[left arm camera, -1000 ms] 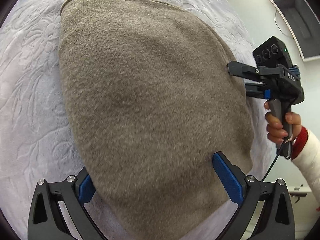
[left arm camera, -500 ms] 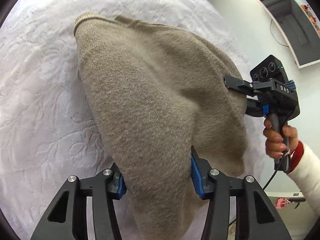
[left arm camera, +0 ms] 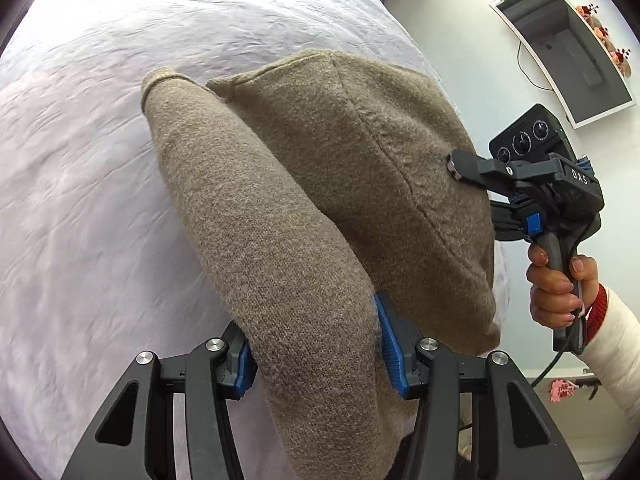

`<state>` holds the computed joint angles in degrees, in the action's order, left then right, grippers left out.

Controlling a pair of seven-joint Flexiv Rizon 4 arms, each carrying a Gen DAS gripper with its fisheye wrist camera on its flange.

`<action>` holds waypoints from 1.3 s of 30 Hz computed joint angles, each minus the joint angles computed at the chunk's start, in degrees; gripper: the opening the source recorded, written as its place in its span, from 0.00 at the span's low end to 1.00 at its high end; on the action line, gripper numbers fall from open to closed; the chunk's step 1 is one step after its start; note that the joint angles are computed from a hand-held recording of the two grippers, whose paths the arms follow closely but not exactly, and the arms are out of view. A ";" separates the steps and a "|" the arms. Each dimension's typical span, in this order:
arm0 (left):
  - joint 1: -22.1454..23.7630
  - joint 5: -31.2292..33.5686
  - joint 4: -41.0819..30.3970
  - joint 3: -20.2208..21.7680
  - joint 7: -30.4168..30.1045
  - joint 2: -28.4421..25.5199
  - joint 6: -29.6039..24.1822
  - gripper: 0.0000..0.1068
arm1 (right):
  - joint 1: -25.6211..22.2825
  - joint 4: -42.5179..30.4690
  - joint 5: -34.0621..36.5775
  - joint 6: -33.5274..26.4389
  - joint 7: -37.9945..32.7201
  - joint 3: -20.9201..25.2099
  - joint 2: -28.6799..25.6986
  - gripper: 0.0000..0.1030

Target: Fold small clothes

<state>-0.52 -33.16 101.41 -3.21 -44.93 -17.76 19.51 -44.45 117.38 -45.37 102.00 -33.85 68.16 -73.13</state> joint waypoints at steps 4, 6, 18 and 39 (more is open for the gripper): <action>1.26 1.64 3.33 2.04 1.64 3.26 0.16 0.49 | 5.08 1.48 0.96 5.69 2.39 -2.94 2.89 0.30; 1.36 3.30 5.04 2.86 1.27 4.35 1.16 0.49 | 8.40 1.80 1.74 8.11 3.94 -5.48 4.48 0.30; 1.70 17.17 11.47 5.51 -7.58 7.24 11.44 0.64 | 15.87 1.47 7.86 -17.35 15.30 -16.95 24.30 0.33; 2.53 22.21 12.06 6.40 -11.13 13.51 11.46 0.96 | 28.85 1.40 19.68 -20.48 6.52 -19.60 29.29 0.23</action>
